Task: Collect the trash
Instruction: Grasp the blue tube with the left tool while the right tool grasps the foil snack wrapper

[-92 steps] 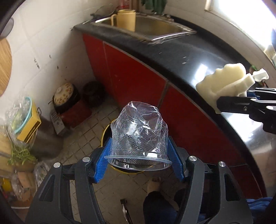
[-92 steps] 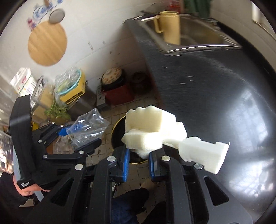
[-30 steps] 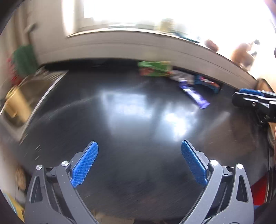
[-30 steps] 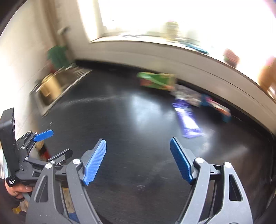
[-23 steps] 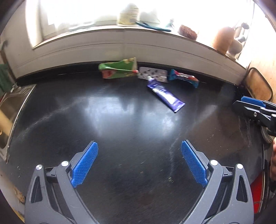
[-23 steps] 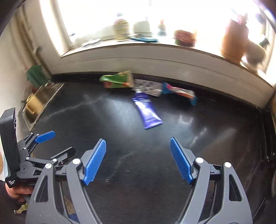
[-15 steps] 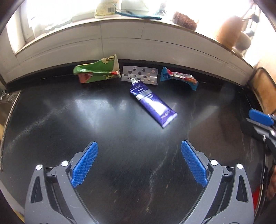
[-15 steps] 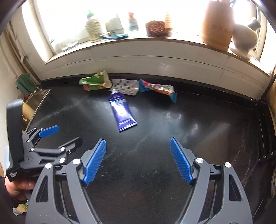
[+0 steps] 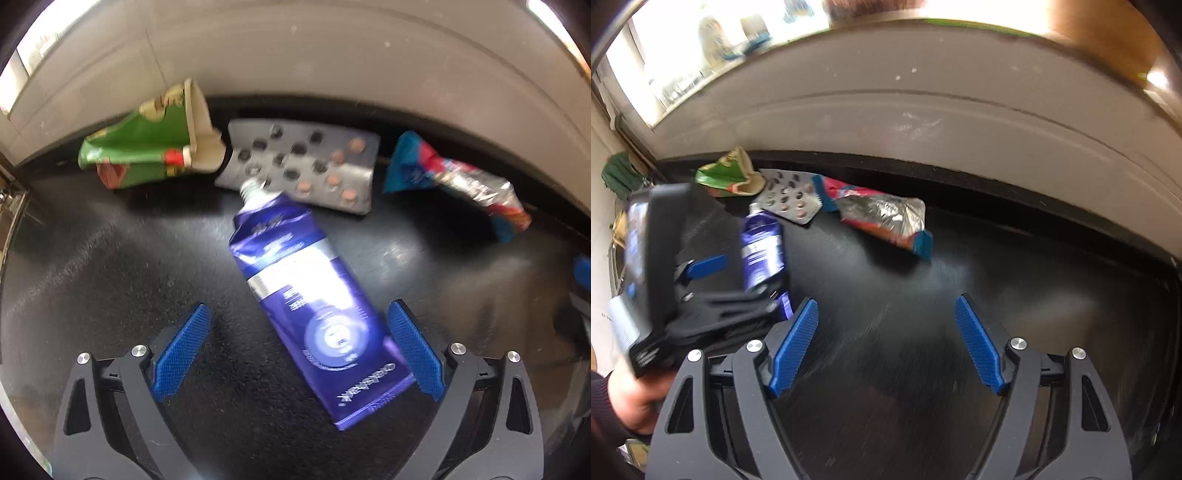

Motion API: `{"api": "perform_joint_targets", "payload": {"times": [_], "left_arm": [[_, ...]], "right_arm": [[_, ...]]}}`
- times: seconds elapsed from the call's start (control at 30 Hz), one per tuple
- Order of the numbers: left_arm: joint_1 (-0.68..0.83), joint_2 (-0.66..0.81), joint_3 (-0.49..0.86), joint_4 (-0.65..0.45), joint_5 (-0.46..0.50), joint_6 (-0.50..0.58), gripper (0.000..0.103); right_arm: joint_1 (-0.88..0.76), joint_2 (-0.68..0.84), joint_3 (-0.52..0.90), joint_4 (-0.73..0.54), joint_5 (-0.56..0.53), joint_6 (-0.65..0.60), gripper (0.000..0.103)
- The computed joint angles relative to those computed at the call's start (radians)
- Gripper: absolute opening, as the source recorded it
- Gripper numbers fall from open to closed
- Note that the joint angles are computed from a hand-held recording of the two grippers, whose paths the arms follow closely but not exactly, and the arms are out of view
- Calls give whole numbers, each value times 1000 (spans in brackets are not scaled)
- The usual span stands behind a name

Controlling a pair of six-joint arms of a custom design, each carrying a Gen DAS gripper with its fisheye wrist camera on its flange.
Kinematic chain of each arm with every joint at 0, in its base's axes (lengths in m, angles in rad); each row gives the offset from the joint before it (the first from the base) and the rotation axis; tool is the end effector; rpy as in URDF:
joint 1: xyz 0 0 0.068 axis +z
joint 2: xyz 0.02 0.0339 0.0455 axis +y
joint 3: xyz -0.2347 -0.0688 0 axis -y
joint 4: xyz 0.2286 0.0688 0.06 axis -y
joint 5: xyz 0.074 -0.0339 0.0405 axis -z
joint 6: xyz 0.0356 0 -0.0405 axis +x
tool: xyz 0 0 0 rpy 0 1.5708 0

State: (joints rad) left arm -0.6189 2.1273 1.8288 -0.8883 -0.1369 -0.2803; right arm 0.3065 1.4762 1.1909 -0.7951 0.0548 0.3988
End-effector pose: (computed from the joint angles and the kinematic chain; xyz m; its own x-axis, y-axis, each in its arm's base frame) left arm 0.3458 -0.2403 0.2016 -0.8732 0.2855 -0.3950 0.3033 0.9527 0.0180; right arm 0.2729 0.0843 0.2438 -0.8825 0.1274 -0.4528 0.0716 0.9878 0.1384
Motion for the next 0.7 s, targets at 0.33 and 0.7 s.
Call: {"api": "perform_joint_targets", "payload": {"times": [0.33,0.7], "left_arm": [[147,-104,-167,83,149,271,95],[87,-64,-89,80,123,259,51]], "right_arm": [[-77,297,126,149,-63,-219,74],[4,288,146,122,-16,-204,10]]}}
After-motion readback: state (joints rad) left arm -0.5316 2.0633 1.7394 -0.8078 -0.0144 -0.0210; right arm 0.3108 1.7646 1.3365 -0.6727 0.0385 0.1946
